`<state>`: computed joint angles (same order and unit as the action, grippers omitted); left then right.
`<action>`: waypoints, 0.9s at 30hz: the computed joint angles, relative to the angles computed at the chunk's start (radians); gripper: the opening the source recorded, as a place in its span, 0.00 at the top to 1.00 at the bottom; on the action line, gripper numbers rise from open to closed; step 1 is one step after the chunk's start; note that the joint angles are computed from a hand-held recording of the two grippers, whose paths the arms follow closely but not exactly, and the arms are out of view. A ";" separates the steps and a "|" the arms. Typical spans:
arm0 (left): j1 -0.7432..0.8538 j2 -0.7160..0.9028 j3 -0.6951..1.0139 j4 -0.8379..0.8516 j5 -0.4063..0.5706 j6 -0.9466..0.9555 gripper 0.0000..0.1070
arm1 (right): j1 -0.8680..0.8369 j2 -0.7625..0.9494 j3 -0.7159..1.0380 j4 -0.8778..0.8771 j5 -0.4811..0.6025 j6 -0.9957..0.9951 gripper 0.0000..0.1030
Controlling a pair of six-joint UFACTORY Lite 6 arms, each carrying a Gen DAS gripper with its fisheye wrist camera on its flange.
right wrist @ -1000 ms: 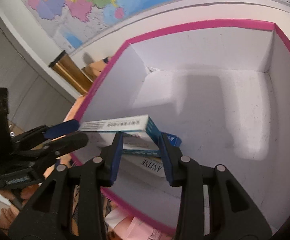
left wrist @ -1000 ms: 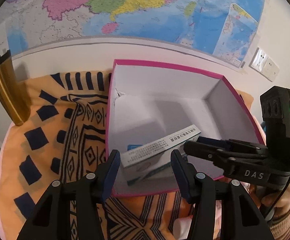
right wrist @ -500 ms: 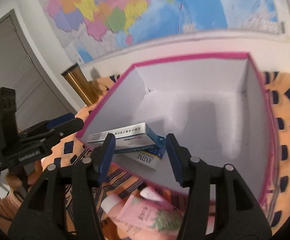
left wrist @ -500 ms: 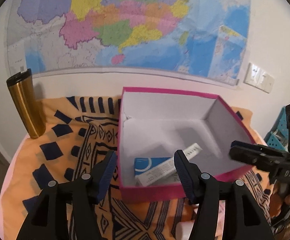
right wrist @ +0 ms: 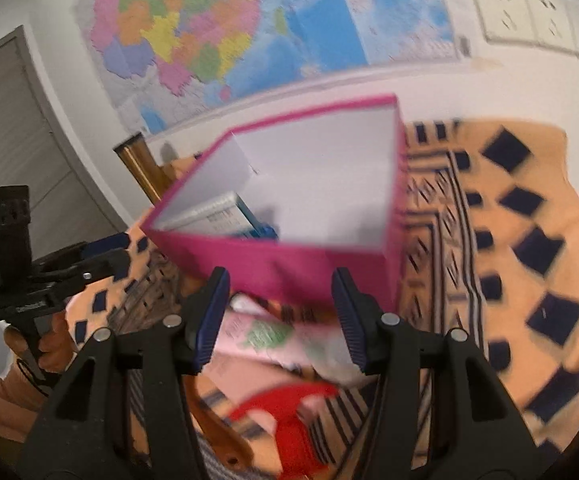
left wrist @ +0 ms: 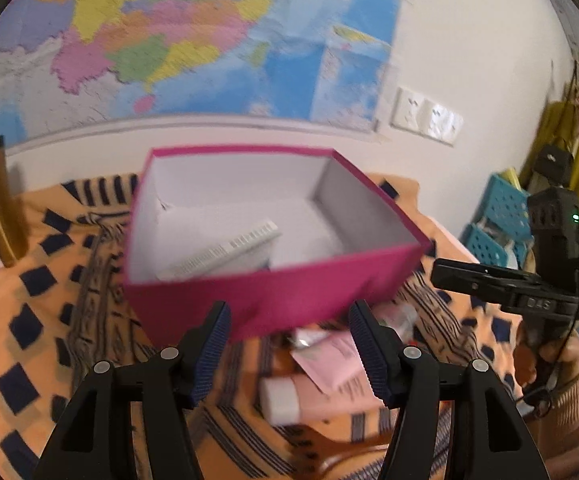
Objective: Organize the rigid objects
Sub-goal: 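Grasp the red T-handle corkscrew with the right gripper and lift it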
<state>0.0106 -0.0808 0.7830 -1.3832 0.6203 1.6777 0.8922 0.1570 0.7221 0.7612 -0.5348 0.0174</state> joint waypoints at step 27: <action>-0.138 0.012 -0.158 0.020 -0.006 0.038 0.42 | 0.115 0.246 0.068 0.021 0.166 -0.062 0.70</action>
